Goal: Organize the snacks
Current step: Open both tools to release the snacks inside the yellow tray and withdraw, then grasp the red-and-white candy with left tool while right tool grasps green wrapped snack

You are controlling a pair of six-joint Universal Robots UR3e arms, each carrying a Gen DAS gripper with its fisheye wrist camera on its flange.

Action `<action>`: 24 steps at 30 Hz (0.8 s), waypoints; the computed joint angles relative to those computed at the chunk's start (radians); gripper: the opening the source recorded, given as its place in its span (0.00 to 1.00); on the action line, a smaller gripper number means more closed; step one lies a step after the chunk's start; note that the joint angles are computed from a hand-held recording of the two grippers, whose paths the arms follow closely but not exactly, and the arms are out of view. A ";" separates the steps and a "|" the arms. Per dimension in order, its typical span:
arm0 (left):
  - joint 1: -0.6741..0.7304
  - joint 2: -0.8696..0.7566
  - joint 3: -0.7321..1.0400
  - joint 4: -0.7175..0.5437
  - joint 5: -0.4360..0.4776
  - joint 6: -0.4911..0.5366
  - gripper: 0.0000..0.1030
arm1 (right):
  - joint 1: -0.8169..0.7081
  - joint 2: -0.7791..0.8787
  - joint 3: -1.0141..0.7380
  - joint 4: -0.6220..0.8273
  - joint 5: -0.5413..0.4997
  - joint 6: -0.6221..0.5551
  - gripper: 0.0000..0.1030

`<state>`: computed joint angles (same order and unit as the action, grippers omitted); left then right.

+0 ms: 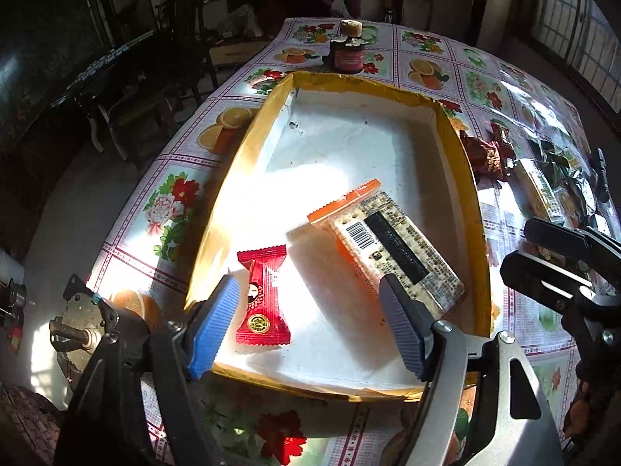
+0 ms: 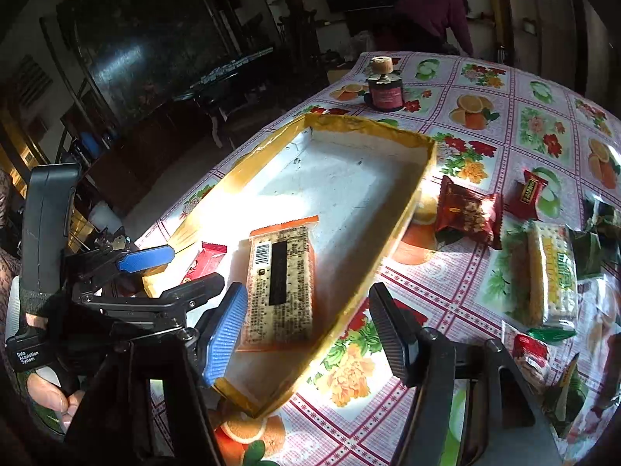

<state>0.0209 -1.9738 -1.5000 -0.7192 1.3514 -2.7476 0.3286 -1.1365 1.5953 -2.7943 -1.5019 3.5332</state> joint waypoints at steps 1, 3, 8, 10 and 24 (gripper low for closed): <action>-0.011 0.009 -0.005 -0.004 -0.008 0.000 0.74 | -0.018 -0.052 0.085 -0.043 0.006 0.012 0.63; -0.039 0.023 -0.018 -0.006 -0.017 0.003 0.74 | -0.041 -0.154 0.238 -0.101 -0.010 0.041 0.63; -0.122 0.056 -0.050 -0.021 -0.036 0.011 0.76 | -0.101 -0.403 0.579 -0.178 -0.053 0.104 0.63; -0.159 0.059 -0.049 -0.031 -0.041 0.011 0.77 | -0.128 -0.498 0.683 -0.183 -0.061 0.120 0.63; -0.380 -0.058 0.089 -0.058 0.063 -0.001 0.78 | -0.319 -0.927 1.033 -0.108 -0.024 0.111 0.63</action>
